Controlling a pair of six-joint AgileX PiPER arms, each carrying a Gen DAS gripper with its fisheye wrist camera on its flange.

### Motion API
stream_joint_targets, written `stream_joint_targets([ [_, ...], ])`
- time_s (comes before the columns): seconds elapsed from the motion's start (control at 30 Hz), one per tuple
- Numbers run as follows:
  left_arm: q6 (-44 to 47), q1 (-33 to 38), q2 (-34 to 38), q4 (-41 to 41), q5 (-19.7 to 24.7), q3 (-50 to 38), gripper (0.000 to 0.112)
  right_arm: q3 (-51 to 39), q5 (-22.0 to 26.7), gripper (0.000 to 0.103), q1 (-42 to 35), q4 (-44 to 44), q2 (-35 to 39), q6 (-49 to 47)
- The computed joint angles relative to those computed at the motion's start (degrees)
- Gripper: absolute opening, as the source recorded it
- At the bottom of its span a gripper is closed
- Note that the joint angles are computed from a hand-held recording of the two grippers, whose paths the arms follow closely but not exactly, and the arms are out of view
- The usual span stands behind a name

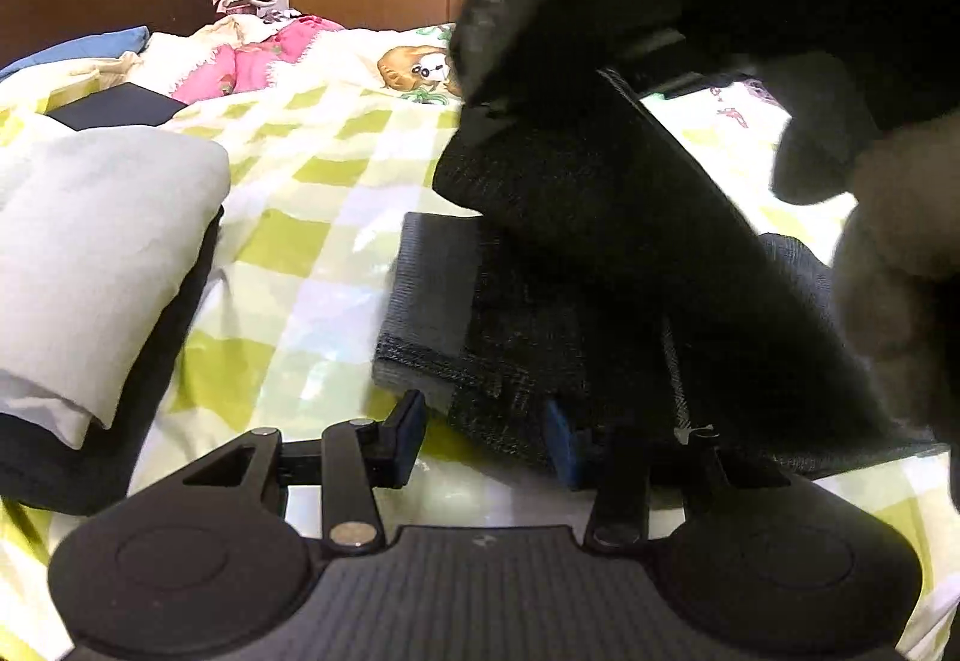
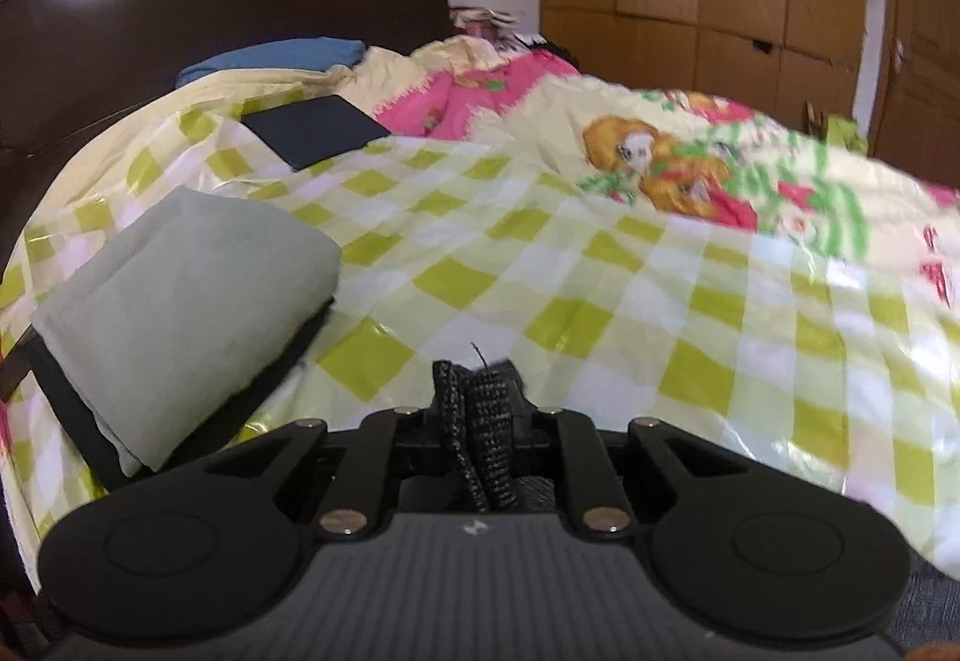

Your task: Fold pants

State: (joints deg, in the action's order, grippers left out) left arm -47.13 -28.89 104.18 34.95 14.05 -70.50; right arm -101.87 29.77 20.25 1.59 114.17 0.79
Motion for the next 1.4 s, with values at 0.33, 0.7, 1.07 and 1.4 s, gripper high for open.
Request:
stream_joint_targets([
  [0.33, -3.3, 1.6, -4.3, 3.8, 1.5, 4.7, 0.057, 0.3, 5.2, 0.036, -3.9, 28.1, 1.2, -17.1],
  [0.7, -13.9, -5.4, -3.4, 21.2, 5.9, 0.5, 0.058, 20.8, 0.1, 0.046, -22.0, 17.5, -15.8, -11.6],
  [1.07, 23.5, -11.7, 21.0, -4.7, 18.9, -34.7, 0.058, 30.1, 6.4, 0.049, -52.5, 44.0, -11.1, -31.1],
  [1.4, 30.9, -14.4, 27.7, -7.4, 28.6, -49.0, 0.059, 19.2, 35.9, 0.049, -64.4, 63.8, 2.9, -45.0],
])
